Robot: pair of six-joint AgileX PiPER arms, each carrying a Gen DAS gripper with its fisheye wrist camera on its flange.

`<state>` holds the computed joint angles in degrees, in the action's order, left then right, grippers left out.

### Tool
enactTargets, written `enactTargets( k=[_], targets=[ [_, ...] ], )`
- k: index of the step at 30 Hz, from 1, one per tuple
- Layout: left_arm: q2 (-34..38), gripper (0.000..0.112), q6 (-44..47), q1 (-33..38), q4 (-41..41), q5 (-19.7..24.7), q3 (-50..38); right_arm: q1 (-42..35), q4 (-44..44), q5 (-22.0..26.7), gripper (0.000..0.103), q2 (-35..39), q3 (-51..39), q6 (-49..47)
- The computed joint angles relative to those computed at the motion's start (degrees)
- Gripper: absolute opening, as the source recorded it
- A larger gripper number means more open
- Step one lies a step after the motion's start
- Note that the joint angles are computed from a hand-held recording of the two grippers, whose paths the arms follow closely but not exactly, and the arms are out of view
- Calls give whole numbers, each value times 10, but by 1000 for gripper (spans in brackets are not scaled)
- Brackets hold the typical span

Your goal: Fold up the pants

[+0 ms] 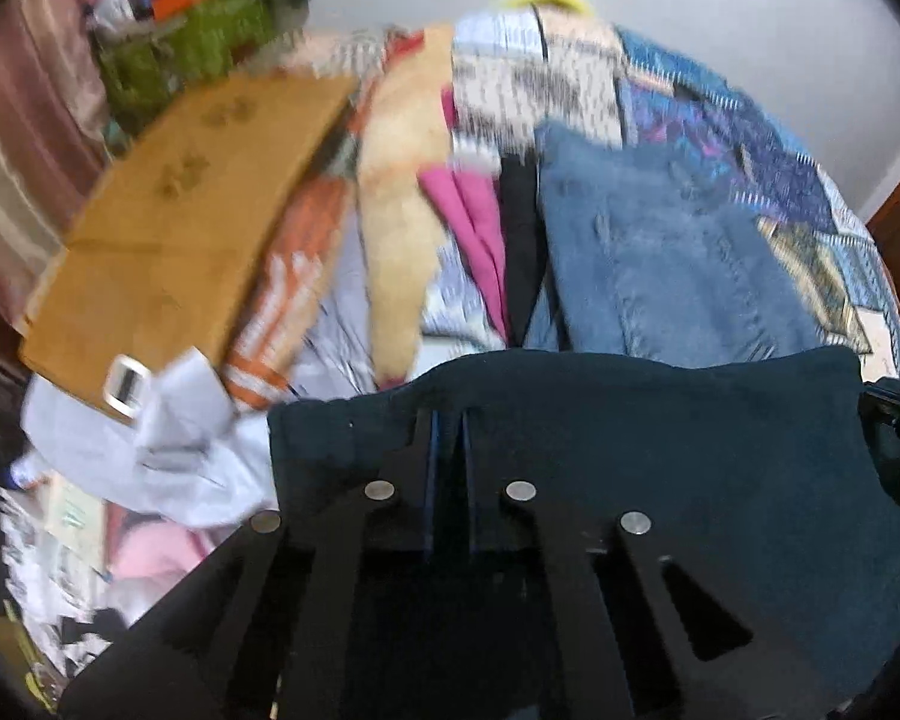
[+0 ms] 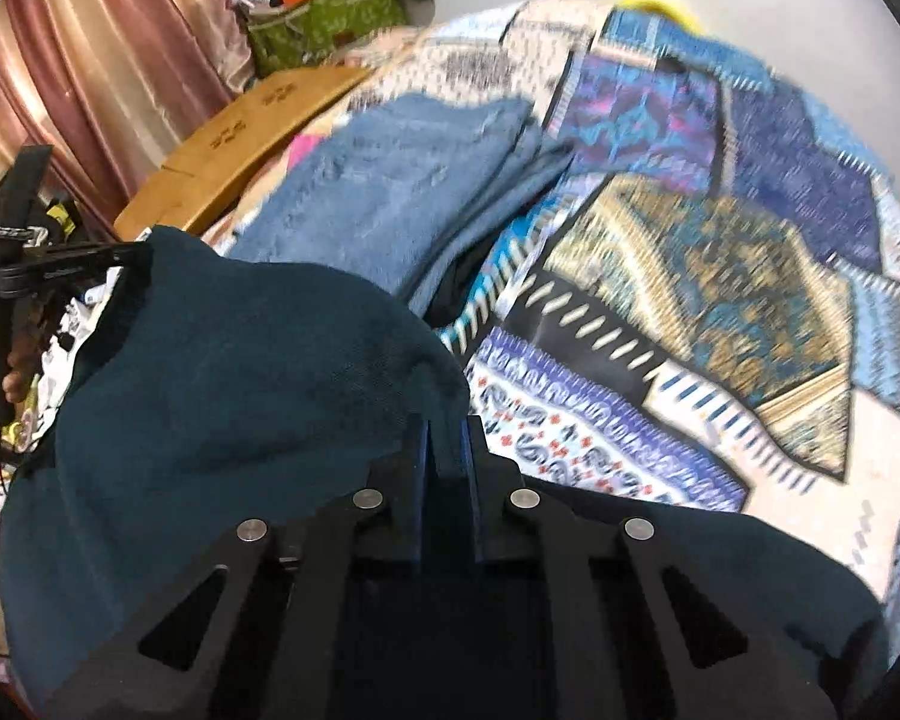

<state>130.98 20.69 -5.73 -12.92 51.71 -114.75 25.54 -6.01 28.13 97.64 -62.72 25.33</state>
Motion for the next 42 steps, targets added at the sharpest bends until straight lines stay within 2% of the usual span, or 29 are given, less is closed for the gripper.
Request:
enactTargets(
  k=[3, 8, 12, 20, 24, 29, 33, 35, 37, 38, 40, 42],
  targets=[
    [-41, 6, 11, 9, -17, -21, 15, 9, -62, 12, 9, -28, -8, 56],
    [-86, 6, 20, 8, -33, -31, 1, 40, -213, 53, 9, -71, -41, 184],
    [-126, 6, 28, 6, -44, -48, 24, 52, -244, 71, 9, -112, -47, 221],
    [-224, 5, 84, 26, -86, -88, 184, 146, -294, 123, 9, -175, 15, 305],
    [-296, 1, 120, 40, -99, -138, 299, 210, -334, 136, 9, -205, 57, 399],
    [-355, 1, 176, 83, -151, -141, 390, 299, -381, 171, 9, -221, 89, 505],
    [-371, 2, 201, 111, -182, -106, 420, 369, -407, 206, 9, -212, 100, 564],
    [-380, 8, 194, 118, -187, -94, 429, 396, -412, 215, 9, -204, 105, 587],
    [-390, 28, 180, 114, -177, -86, 436, 424, -417, 224, 7, -197, 114, 610],
    [-399, 34, 175, 109, -174, -91, 444, 438, -419, 230, 5, -192, 115, 620],
    [-416, 58, 168, 96, -169, -103, 458, 467, -420, 234, 2, -186, 123, 635],
    [-435, 68, 161, 77, -165, -110, 470, 492, -416, 244, 2, -171, 122, 640]
  ],
)
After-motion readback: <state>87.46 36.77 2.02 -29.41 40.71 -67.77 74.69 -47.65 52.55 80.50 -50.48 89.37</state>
